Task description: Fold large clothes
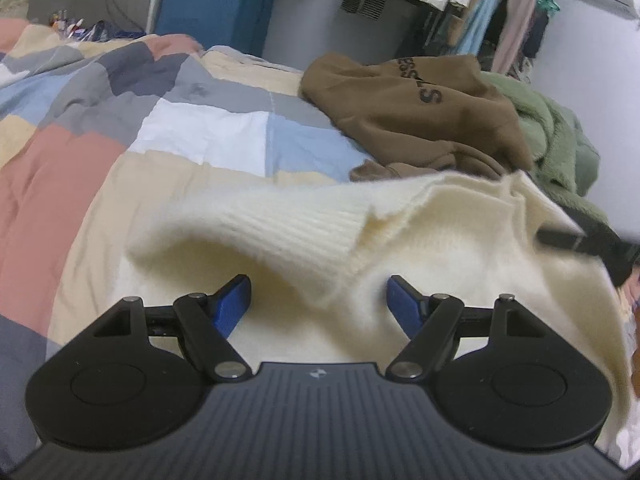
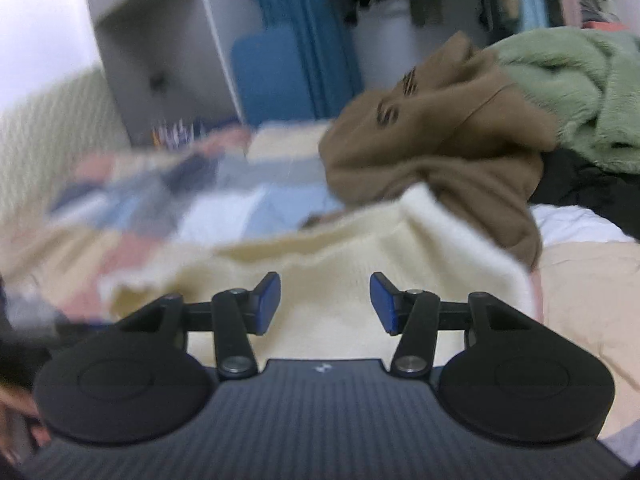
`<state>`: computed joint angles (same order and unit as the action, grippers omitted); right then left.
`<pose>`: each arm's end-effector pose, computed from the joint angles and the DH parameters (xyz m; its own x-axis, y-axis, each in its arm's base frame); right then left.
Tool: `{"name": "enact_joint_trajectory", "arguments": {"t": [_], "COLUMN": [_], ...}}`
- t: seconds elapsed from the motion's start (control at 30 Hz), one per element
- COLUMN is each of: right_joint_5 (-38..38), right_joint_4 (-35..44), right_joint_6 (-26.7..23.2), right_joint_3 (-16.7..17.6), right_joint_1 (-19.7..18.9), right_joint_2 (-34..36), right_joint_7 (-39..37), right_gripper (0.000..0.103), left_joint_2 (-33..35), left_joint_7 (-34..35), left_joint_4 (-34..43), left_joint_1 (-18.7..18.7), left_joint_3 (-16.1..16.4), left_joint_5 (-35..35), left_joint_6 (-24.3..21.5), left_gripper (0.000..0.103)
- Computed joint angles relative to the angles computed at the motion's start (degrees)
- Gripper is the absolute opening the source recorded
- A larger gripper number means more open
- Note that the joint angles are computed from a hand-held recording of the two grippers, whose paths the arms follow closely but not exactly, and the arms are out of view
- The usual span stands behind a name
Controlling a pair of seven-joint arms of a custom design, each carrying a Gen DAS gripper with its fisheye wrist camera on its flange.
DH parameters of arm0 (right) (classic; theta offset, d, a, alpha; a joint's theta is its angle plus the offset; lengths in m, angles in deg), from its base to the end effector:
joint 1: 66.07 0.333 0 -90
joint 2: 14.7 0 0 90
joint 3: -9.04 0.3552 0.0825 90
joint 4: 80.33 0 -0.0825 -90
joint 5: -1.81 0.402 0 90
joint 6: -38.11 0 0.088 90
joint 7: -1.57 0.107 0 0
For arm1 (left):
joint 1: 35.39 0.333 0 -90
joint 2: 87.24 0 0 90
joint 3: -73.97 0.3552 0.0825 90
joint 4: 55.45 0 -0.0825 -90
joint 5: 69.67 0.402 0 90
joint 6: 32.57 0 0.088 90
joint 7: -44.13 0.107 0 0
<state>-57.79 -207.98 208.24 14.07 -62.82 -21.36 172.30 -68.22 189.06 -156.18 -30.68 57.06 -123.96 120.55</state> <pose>0.5346 0.1390 0.5259 -0.1913 -0.9597 -0.2061 -0.5493 0.2786 -0.7878 0.7016 -0.1023 0.4688 -0.4756 -0.8263 0.3017 -0.6820 0.1298 -0.7197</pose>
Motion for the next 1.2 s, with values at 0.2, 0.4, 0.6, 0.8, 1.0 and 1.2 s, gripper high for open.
{"name": "enact_joint_trajectory", "arguments": {"t": [0.2,0.4,0.6,0.8,1.0,1.2], "right_joint_5": [13.4,-6.1,2.7,7.1,5.9,3.4], "right_joint_4": [2.3,5.1,7.4,6.1,2.5,-2.5], "right_joint_6": [-6.1,-10.3,-8.7,-6.0,-5.5,-5.9], "right_joint_3": [-3.3,-6.0,-7.1,-9.7,-8.7,-4.1], "right_joint_1": [2.9,3.3,2.8,4.8,4.9,3.3], "right_joint_2": [6.1,8.2,13.1,12.9,8.0,0.6], "right_joint_7": [-14.0,5.5,-1.5,-4.1,-0.6,5.9], "right_gripper": [0.051,0.050,0.051,0.051,0.051,0.052], "left_joint_2": [3.2,5.7,9.1,7.8,0.3,-9.4], "left_joint_7": [2.0,7.9,-8.0,-8.0,-2.4,3.7], "left_joint_4": [3.0,4.8,7.6,6.1,-0.8,-9.3], "left_joint_1": [1.1,1.5,-0.4,3.0,5.7,5.8], "left_joint_3": [-1.9,-4.6,-1.4,-4.9,-6.4,-3.4], "left_joint_5": [-3.7,-9.9,0.9,2.8,-5.0,-12.9], "left_joint_6": [2.8,10.5,8.1,8.0,7.9,3.7], "left_gripper": [0.080,0.080,0.081,0.080,0.080,0.080]}}
